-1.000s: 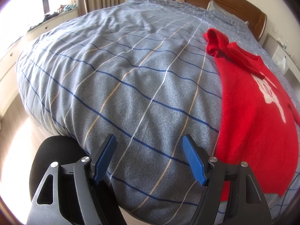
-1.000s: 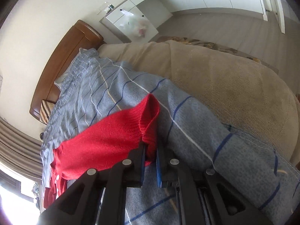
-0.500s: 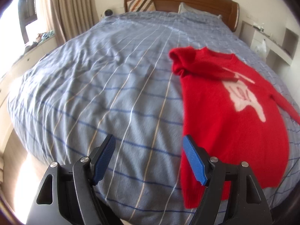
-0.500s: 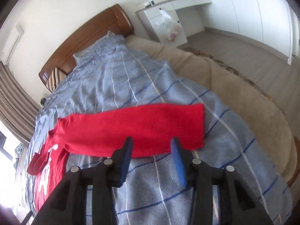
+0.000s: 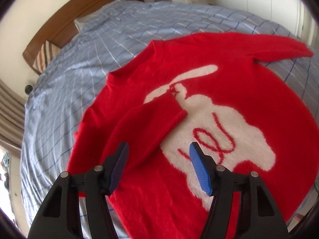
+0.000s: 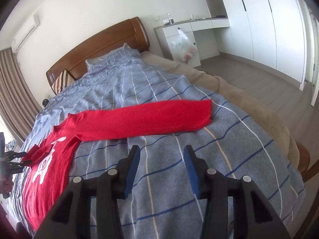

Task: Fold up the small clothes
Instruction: 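Grasp the other sleeve cuff with the left gripper, pull it outward, release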

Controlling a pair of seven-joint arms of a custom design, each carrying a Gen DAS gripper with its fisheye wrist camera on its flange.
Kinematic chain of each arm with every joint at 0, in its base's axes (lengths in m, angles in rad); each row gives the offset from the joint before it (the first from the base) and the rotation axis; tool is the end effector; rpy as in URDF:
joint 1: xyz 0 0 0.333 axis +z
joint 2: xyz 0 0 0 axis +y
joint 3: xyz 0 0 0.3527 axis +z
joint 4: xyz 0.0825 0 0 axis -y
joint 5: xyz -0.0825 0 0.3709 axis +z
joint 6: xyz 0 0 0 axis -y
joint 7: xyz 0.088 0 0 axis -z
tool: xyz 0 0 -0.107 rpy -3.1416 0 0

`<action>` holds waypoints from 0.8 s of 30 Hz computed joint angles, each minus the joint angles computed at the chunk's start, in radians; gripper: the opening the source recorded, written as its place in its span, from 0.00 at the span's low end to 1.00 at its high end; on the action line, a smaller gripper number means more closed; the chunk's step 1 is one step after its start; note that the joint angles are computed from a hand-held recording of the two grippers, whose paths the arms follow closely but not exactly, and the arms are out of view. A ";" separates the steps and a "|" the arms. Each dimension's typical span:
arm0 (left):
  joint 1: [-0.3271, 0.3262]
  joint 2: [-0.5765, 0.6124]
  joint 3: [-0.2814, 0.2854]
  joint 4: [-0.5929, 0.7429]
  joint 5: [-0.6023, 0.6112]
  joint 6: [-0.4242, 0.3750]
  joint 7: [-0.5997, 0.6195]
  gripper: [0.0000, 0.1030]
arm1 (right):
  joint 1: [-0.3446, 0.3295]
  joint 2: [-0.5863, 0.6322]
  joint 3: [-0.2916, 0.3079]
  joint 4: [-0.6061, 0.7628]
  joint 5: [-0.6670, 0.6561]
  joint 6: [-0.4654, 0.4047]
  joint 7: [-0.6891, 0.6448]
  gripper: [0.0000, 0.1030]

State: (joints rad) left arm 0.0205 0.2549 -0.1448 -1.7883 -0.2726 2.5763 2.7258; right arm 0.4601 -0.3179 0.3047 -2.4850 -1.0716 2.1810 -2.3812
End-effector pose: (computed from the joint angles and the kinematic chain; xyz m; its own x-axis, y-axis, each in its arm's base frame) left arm 0.6626 -0.0685 0.5116 -0.7921 -0.5183 -0.3226 -0.3575 0.8222 -0.4430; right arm 0.3239 0.2736 0.4608 -0.6490 -0.6930 -0.3140 -0.2755 0.5988 -0.7520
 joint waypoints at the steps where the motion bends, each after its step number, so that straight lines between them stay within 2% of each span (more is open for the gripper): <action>1: -0.020 0.029 0.012 0.024 0.048 -0.006 -0.030 0.64 | 0.002 0.006 0.013 0.006 -0.007 -0.020 0.013 0.44; 3: -0.046 0.066 0.026 0.042 0.113 0.015 -0.069 0.63 | 0.009 0.019 0.027 0.018 -0.017 -0.048 0.043 0.44; 4: -0.046 0.084 0.022 0.063 0.116 0.000 -0.077 0.61 | 0.014 0.025 0.030 0.020 -0.023 -0.055 0.063 0.45; 5: -0.038 0.103 0.013 0.096 0.099 -0.039 -0.084 0.48 | 0.018 0.029 0.029 0.022 -0.030 -0.056 0.078 0.45; 6: -0.030 0.124 0.008 0.144 0.079 -0.104 -0.107 0.21 | 0.021 0.034 0.022 0.023 -0.034 -0.050 0.083 0.45; 7: -0.028 0.143 0.010 0.189 0.064 -0.160 -0.148 0.04 | 0.023 0.037 0.015 0.023 -0.038 -0.042 0.082 0.45; 8: -0.017 0.154 0.008 0.223 0.038 -0.194 -0.183 0.03 | 0.025 0.039 0.008 0.024 -0.039 -0.036 0.074 0.45; 12: 0.073 0.156 -0.008 0.308 -0.136 -0.227 -0.265 0.02 | 0.029 0.043 0.003 0.023 -0.046 -0.034 0.080 0.45; 15: 0.154 0.199 0.026 0.439 -0.233 -0.255 -0.426 0.02 | 0.033 0.041 0.007 0.020 -0.053 -0.046 0.096 0.45; 17: 0.180 0.261 0.080 0.547 -0.201 -0.233 -0.593 0.02 | 0.035 0.042 0.007 0.020 -0.057 -0.050 0.107 0.45; 19: 0.187 0.344 0.155 0.667 -0.108 -0.218 -0.772 0.02 | 0.036 0.045 0.003 0.019 -0.059 -0.045 0.112 0.45; 21: 0.208 0.428 0.223 0.781 -0.030 -0.256 -0.935 0.02 | 0.038 0.050 0.001 0.025 -0.057 -0.047 0.106 0.45; 24: 0.242 0.487 0.275 0.822 0.045 -0.273 -1.086 0.02 | 0.040 0.064 -0.002 0.037 -0.053 -0.048 0.078 0.45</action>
State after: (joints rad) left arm 0.2626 0.7420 0.1302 -0.9668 -0.2278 2.3029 1.6399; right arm 0.5006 -0.2544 0.3023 -2.4475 -1.1245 2.1328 -2.3027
